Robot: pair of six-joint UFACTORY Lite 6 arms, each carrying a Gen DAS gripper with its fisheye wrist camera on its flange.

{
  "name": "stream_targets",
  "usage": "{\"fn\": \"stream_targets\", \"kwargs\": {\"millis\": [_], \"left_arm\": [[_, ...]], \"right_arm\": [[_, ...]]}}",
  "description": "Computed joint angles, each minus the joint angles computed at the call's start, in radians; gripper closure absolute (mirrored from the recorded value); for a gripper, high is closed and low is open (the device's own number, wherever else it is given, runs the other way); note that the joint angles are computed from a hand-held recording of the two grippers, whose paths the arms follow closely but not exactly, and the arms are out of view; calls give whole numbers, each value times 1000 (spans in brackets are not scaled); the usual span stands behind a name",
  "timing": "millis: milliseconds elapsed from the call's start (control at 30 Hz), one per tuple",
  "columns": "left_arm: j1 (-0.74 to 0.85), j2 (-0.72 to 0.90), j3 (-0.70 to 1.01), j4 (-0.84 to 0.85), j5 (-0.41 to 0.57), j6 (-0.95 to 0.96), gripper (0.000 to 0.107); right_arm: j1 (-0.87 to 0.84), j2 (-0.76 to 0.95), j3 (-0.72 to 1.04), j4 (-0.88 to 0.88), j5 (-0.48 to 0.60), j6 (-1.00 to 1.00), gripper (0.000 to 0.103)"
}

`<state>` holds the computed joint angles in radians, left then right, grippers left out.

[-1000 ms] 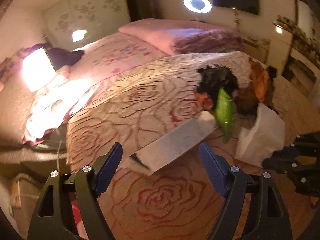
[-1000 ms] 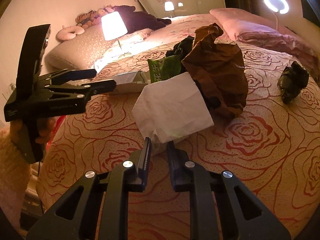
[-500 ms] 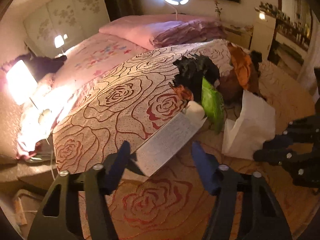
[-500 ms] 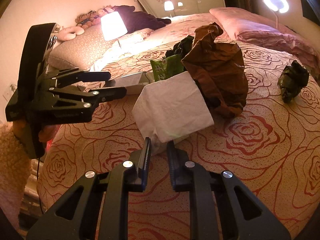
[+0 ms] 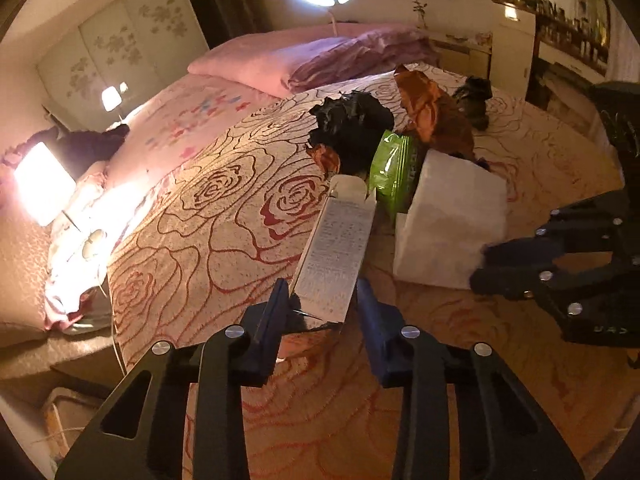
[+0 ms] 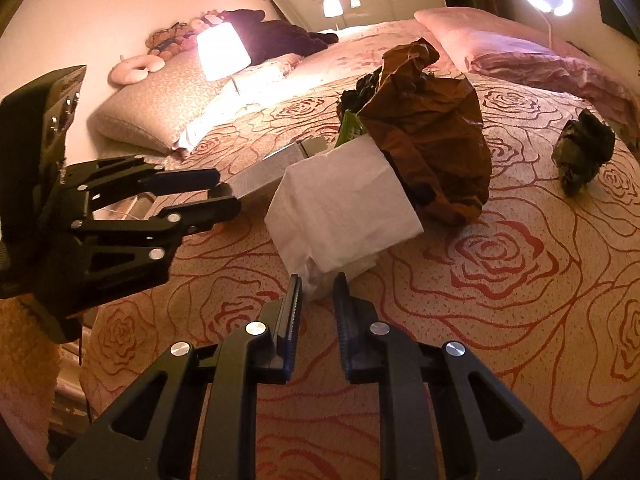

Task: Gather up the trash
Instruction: 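Grasp the printed white carton with the left tool while the right holds the napkin, then carry the carton and napkin from the bed toward the red basket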

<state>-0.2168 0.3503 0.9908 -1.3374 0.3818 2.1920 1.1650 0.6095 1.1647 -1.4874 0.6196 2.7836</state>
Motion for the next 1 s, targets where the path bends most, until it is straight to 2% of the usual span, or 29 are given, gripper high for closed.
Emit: {"fn": "stream_targets", "kwargs": {"millis": [167, 267, 300, 367, 500, 567, 600, 633, 900, 967, 1000], "left_arm": [[-17, 1, 21, 72, -18, -94, 71], [-38, 4, 31, 43, -38, -85, 57], [-43, 9, 37, 30, -39, -76, 48], [-54, 25, 50, 20, -47, -65, 44], [-82, 90, 105, 115, -65, -178, 44], [-85, 102, 105, 88, -71, -156, 46], [-83, 104, 100, 68, -67, -135, 62], [-83, 109, 99, 66, -71, -135, 69], [-42, 28, -23, -125, -77, 70, 70], [-16, -3, -62, -152, -80, 90, 70], [-9, -11, -71, -160, -86, 91, 70]], "right_arm": [[6, -6, -7, 10, -4, 8, 86], [9, -13, -22, -3, -5, 35, 86], [10, -14, -23, -4, -5, 40, 86], [6, -12, -20, -8, -7, 40, 86], [6, -10, -20, -15, -6, 45, 86], [6, -11, -22, -20, -6, 51, 86], [7, -13, -23, -19, -6, 51, 86], [8, -13, -24, -20, -5, 53, 86], [10, 1, 14, 42, 1, -18, 85], [14, 11, 42, 92, 13, -74, 78], [18, 16, 56, 113, 25, -98, 66]]}}
